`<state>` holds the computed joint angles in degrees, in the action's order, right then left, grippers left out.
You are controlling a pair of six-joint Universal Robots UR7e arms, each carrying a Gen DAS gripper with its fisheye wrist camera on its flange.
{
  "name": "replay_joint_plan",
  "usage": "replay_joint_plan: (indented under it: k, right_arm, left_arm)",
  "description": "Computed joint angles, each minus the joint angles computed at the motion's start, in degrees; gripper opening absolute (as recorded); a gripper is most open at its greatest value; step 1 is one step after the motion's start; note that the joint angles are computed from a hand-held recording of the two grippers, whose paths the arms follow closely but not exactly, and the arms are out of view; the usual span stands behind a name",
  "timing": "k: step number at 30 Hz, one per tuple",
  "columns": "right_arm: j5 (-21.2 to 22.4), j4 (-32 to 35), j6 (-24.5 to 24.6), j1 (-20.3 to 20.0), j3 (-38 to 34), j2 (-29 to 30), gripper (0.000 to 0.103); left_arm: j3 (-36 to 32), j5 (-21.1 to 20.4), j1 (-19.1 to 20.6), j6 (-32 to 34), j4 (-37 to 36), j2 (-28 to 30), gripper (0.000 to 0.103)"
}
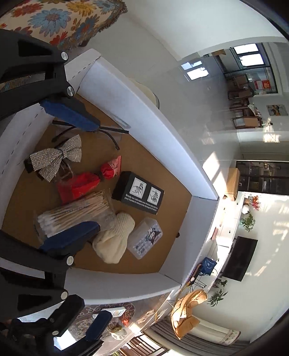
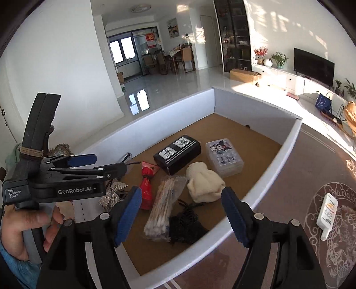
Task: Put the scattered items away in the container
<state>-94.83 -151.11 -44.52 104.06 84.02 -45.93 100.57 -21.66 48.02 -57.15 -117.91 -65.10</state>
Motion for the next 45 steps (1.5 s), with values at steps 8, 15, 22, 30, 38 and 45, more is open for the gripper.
replay_joint_plan:
  k: [8, 15, 22, 30, 38, 45]
  right_arm:
    - [-9.83, -11.53, -3.55, -11.46, 4.23, -8.73, 0.075]
    - [-14.66, -9.75, -4.57, -21.12, 2.21, -14.16, 0.075]
    - [-14.67, -8.30, -3.17, -24.84, 2.12, -15.81, 0.075]
    - [-15.06, -9.96, -4.20, -24.69, 2.80, -14.80, 0.080]
    - [-15.52, -9.99, -3.76, -24.64, 2.70, -14.57, 0.086]
    - [-15.58, -9.90, -3.66, -24.60, 2.62, -14.51, 0.086]
  left_arm:
    - [-5.99, -6.72, -7.07, 23.10, -22.11, 14.19, 0.086]
    - [-20.17, -13.96, -7.49, 28.40, -17.64, 32.70, 0.086]
    - [-30.87, -12.23, -7.00, 30.25, -12.19, 44.04, 0.086]
    - [-33.99, -13.23, -5.33, 29.52, -11.44, 46.53, 0.088]
    - [-30.98, -16.09, -3.51, 29.02, -20.92, 45.61, 0.103]
    - [-32.72, -16.64, -2.94, 31.29, -21.45, 46.39, 0.103]
